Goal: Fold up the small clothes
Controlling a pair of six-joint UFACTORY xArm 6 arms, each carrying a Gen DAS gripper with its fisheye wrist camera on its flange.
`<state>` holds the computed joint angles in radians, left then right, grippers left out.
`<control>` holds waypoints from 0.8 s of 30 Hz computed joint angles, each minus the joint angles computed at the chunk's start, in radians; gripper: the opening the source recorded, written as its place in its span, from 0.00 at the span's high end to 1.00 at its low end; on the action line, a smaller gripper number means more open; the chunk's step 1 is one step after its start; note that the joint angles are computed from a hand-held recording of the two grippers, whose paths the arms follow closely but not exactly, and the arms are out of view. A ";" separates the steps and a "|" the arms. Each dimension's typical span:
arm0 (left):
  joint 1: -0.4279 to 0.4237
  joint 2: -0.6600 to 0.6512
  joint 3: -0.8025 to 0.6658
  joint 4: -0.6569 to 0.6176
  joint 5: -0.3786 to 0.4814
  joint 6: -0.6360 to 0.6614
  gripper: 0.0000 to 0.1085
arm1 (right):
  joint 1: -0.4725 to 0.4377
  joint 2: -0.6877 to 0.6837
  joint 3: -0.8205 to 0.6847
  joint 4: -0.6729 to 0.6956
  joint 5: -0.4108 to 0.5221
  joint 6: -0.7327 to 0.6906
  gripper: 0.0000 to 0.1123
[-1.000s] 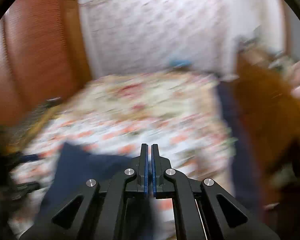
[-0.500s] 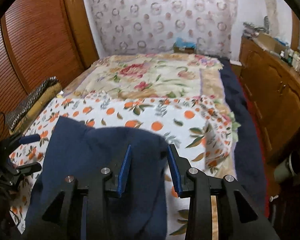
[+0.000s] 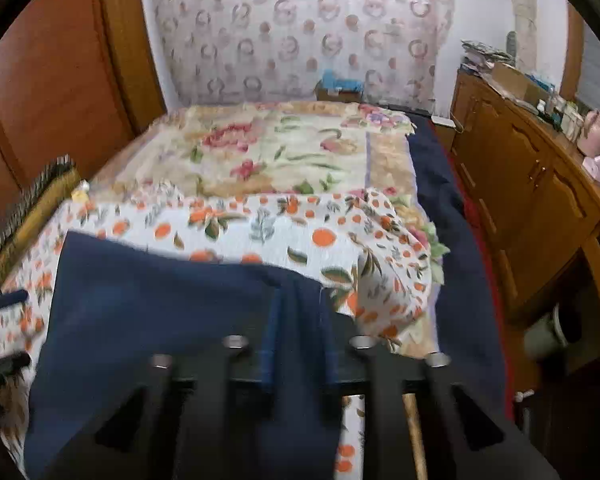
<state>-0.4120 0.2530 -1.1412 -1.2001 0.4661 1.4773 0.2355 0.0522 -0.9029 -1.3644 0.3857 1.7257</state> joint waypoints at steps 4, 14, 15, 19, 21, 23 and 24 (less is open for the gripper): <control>0.012 -0.050 0.057 -0.006 0.022 0.014 0.20 | 0.063 -0.106 0.088 0.021 0.072 -0.015 0.64; 0.044 -0.188 0.224 0.012 0.068 0.081 0.20 | 0.449 -0.293 0.318 0.078 0.287 0.198 0.62; 0.049 -0.197 0.236 0.025 0.077 0.079 0.20 | 0.470 -0.304 0.334 0.079 0.283 0.225 0.62; 0.062 -0.214 0.262 0.075 0.103 0.057 0.20 | 0.572 -0.285 0.349 0.171 0.358 0.238 0.62; 0.059 -0.219 0.277 0.090 0.093 0.055 0.20 | 0.607 -0.280 0.347 0.252 0.430 0.202 0.62; 0.057 -0.230 0.295 0.095 0.086 0.059 0.20 | 0.627 -0.311 0.369 0.334 0.487 0.202 0.62; 0.062 -0.237 0.303 0.092 0.095 0.062 0.20 | 0.631 -0.335 0.392 0.339 0.490 0.221 0.62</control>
<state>-0.3502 0.0159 -0.8383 -1.1082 0.5611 1.5392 0.8662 -0.2832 -0.5112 -1.0257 0.8753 1.9464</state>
